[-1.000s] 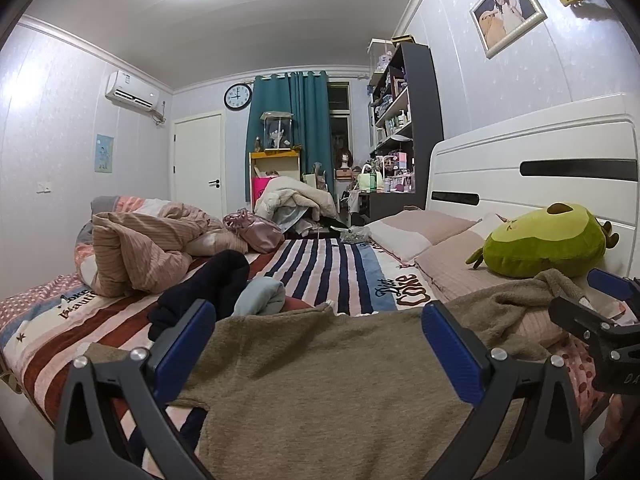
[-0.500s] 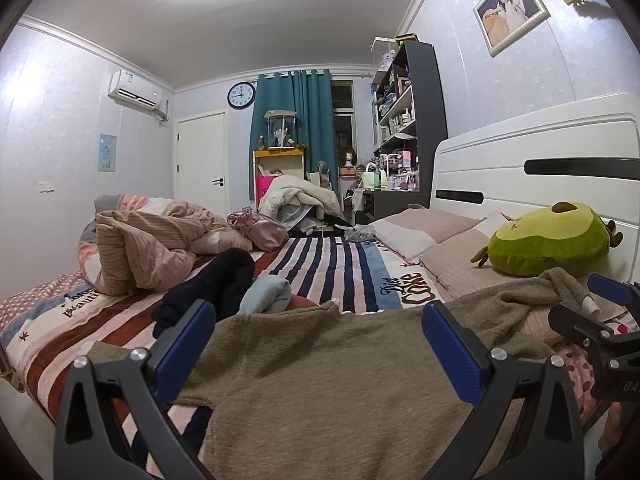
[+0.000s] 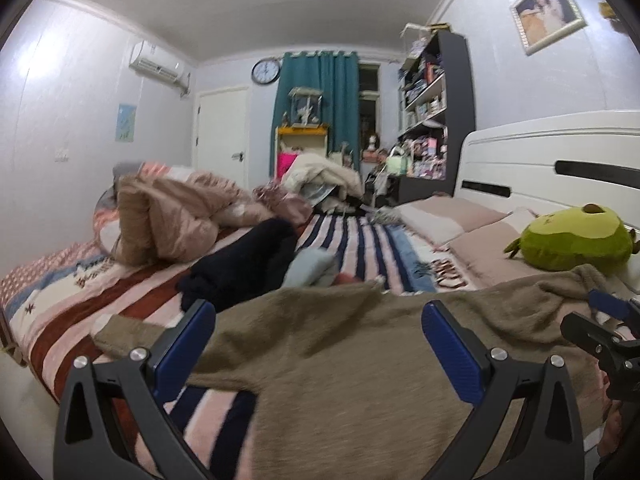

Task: Fold small clothes

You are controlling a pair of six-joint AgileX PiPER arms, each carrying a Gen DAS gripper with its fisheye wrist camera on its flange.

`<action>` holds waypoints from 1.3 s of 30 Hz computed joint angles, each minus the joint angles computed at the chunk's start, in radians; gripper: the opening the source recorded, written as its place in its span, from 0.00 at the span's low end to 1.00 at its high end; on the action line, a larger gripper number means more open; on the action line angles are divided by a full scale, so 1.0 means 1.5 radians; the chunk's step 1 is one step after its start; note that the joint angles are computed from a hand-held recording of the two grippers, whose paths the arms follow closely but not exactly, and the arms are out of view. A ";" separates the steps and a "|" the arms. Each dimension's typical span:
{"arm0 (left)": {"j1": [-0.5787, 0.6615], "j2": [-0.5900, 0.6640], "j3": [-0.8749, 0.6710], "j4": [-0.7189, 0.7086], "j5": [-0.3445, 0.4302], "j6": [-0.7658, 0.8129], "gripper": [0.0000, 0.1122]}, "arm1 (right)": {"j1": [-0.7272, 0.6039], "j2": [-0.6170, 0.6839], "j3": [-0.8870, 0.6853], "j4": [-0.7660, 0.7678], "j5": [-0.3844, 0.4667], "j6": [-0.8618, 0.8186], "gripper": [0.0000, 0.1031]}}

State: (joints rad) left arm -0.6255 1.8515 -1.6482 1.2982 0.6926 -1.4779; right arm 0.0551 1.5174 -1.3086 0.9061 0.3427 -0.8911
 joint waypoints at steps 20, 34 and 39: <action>0.550 0.232 -0.152 -1.203 -0.082 0.898 0.75 | 0.130 0.298 -0.284 -0.371 0.126 0.411 0.31; 0.524 0.187 -0.183 -1.196 -0.176 0.938 0.04 | 0.091 0.278 -0.258 -0.269 0.122 0.343 0.33; 0.441 0.160 -0.246 -0.947 -0.180 0.775 0.04 | 0.058 0.237 -0.196 -0.182 0.102 0.263 0.37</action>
